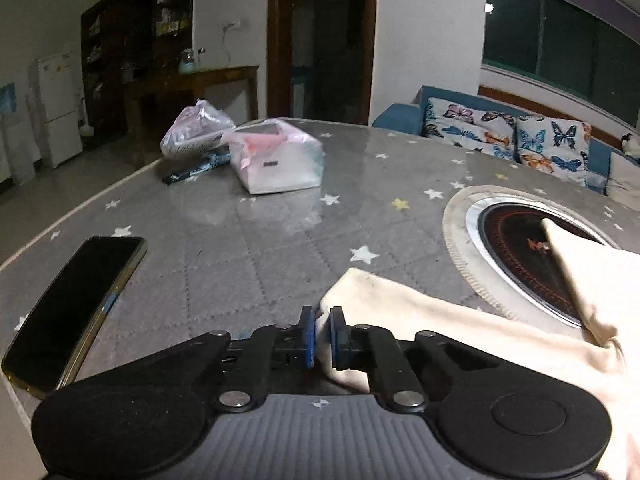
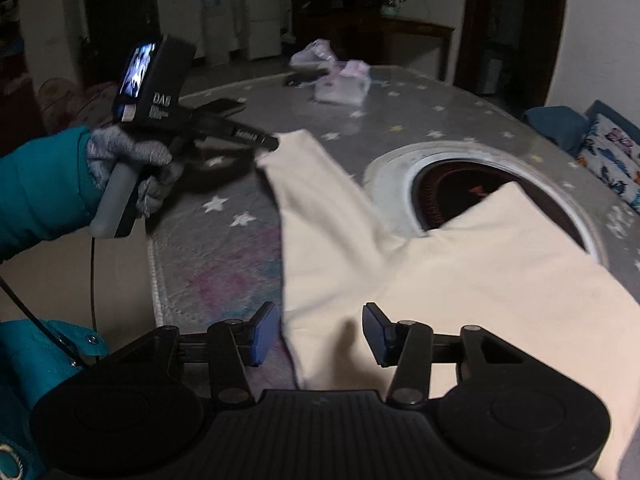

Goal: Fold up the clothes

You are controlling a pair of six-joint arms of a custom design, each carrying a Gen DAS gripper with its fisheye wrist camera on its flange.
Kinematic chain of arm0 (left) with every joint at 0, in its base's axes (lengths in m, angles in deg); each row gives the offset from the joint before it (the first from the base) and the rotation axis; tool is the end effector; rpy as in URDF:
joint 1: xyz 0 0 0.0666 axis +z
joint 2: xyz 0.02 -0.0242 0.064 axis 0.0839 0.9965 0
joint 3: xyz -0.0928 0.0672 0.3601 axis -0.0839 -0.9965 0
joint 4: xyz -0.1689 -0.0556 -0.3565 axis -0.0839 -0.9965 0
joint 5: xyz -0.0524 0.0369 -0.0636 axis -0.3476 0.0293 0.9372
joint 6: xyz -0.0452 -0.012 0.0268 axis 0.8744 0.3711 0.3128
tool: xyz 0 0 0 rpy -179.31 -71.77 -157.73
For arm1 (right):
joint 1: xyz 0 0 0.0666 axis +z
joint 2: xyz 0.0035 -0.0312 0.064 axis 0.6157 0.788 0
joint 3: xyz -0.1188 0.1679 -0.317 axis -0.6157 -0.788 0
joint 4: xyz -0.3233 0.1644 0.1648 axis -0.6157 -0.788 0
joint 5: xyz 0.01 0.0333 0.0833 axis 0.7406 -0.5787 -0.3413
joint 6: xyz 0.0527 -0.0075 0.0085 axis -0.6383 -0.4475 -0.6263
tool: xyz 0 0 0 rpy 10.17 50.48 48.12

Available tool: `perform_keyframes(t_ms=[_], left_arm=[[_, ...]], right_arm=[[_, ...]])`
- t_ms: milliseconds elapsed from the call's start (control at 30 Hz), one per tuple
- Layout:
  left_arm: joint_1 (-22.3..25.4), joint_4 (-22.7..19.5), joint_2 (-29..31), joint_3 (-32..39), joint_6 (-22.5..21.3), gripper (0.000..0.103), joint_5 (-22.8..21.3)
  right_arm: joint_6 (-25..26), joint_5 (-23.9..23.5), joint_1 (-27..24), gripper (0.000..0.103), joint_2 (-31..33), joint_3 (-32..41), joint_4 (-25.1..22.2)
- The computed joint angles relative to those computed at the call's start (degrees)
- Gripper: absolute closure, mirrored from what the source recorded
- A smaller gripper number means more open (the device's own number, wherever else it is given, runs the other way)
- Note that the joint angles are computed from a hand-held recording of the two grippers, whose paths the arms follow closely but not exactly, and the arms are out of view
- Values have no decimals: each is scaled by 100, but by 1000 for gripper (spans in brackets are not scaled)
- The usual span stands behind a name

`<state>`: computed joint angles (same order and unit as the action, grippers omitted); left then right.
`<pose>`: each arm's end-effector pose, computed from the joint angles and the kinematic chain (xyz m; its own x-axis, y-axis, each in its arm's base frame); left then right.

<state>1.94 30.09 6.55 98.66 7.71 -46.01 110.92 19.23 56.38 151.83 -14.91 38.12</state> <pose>0.4132 -0.0092 0.2837 -0.5164 -0.2473 -0.8199 -0.3867 0.9216 -0.0344 0.4549 0.1689 0.3345 -0.3112 -0.6785 -0.6654 -0.9081 0.4187 -0.0022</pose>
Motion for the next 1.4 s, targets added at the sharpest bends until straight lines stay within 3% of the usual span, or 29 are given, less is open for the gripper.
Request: perform_keyframes(t_ms=[67,100,200,300,367,500,633,767,1000,1167,1400], left_arm=[[-5,69,-152,-69,54,97,-51],[-3,129,-276,-125,92,97,-111],[-21,230,-547,-256,109,97,-379],[20,45,-428,-229,146,97,-423],[60,-299,-235,-91,340,97,-338],[65,-388,-138,-24,309,92,-316],[83,-327,-228,4,138,91,-333],[37,-183,-386,3,34,88,-349],[-506,-4,-379,125,-374,88,432],[-1123,61,-30,337,-762,88,1185],[-1867,353,440,568,-1355,88,1910]], right_arm=[[17,111,104,79,82,-1,-31],[45,102,120,80,96,-11,-61],[107,37,125,80,102,-33,-103],[147,-25,110,80,103,-40,-122],[174,-67,100,79,103,-45,-135],[64,-215,-30,79,-51,-116,-113],[-211,-379,-308,78,-330,-237,-52],[-547,-254,-730,79,-608,-412,-6],[-953,142,-1186,79,-778,-695,265],[-943,235,-1129,82,-808,-941,341],[-945,171,-1120,83,-1046,-1159,376]])
